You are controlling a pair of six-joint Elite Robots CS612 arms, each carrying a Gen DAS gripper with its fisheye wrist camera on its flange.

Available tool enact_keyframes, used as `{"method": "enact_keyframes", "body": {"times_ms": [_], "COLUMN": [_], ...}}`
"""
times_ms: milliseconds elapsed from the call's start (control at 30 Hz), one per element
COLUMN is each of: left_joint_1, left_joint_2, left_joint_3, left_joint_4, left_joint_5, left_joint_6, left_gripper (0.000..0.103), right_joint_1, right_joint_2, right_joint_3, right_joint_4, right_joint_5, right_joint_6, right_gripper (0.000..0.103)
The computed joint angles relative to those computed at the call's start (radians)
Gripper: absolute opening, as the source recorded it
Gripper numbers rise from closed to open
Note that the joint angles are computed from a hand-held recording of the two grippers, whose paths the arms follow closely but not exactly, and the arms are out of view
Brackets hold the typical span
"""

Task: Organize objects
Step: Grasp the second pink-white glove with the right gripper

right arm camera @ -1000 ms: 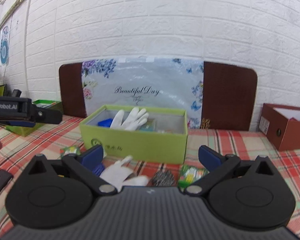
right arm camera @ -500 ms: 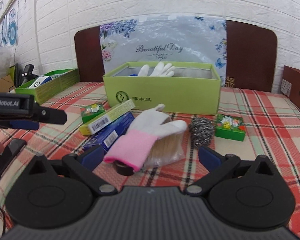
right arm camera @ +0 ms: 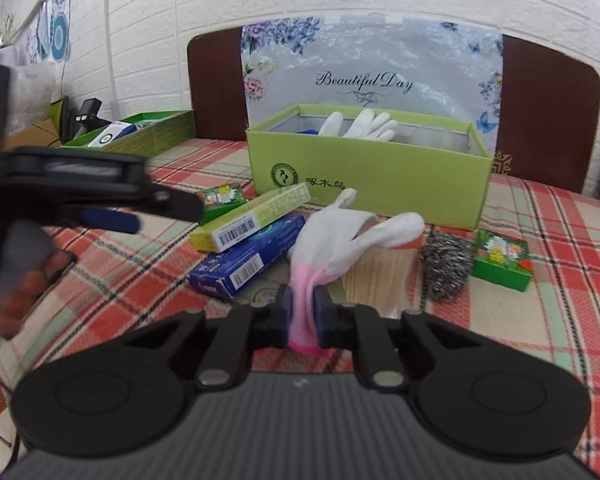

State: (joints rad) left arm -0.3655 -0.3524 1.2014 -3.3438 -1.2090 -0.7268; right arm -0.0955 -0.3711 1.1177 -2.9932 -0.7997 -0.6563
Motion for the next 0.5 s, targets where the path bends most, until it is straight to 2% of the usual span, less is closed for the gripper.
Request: {"method": "enact_keyframes", "body": {"times_ms": [100,200,233,267,333,367,400,433,467,500], "left_joint_1": [0.011,0.021,0.021,0.021,0.022,0.023,0.022,0.020,0.017,0.012], "left_joint_2": [0.029,0.050,0.052,0.050,0.039,0.028,0.015,0.001,-0.013,-0.026], "left_joint_3": [-0.070,-0.125,-0.132,-0.133,-0.111,-0.088,-0.061,-0.030,0.003,0.035], "left_joint_4": [0.075,0.138,0.152,0.162,0.140,0.117,0.092,0.064,0.037,0.012], "left_joint_5": [-0.005,-0.027,-0.018,-0.009,-0.031,-0.053,-0.074,-0.095,-0.114,-0.121], "left_joint_6": [0.011,0.060,0.080,0.104,0.163,0.171,0.171,0.170,0.168,0.162], "left_gripper": [0.100,0.098,0.088,0.067,0.049,0.038,0.031,0.014,0.004,0.004], "right_joint_1": [-0.020,-0.032,-0.034,-0.035,-0.038,-0.041,-0.043,-0.045,-0.047,-0.049], "right_joint_2": [-0.020,-0.028,-0.028,-0.028,-0.029,-0.031,-0.033,-0.036,-0.038,-0.041], "right_joint_3": [0.038,0.052,0.052,0.052,0.052,0.053,0.056,0.058,0.059,0.065], "right_joint_4": [-0.013,-0.025,-0.027,-0.026,-0.017,-0.011,-0.005,0.003,0.015,0.021], "right_joint_5": [0.006,-0.005,-0.010,-0.013,-0.008,-0.001,0.006,0.012,0.015,0.013], "right_joint_6": [-0.008,0.016,0.024,0.031,0.045,0.048,0.048,0.047,0.040,0.033], "right_gripper": [0.012,0.012,0.012,0.012,0.012,0.012,0.012,0.012,0.012,0.012]}}
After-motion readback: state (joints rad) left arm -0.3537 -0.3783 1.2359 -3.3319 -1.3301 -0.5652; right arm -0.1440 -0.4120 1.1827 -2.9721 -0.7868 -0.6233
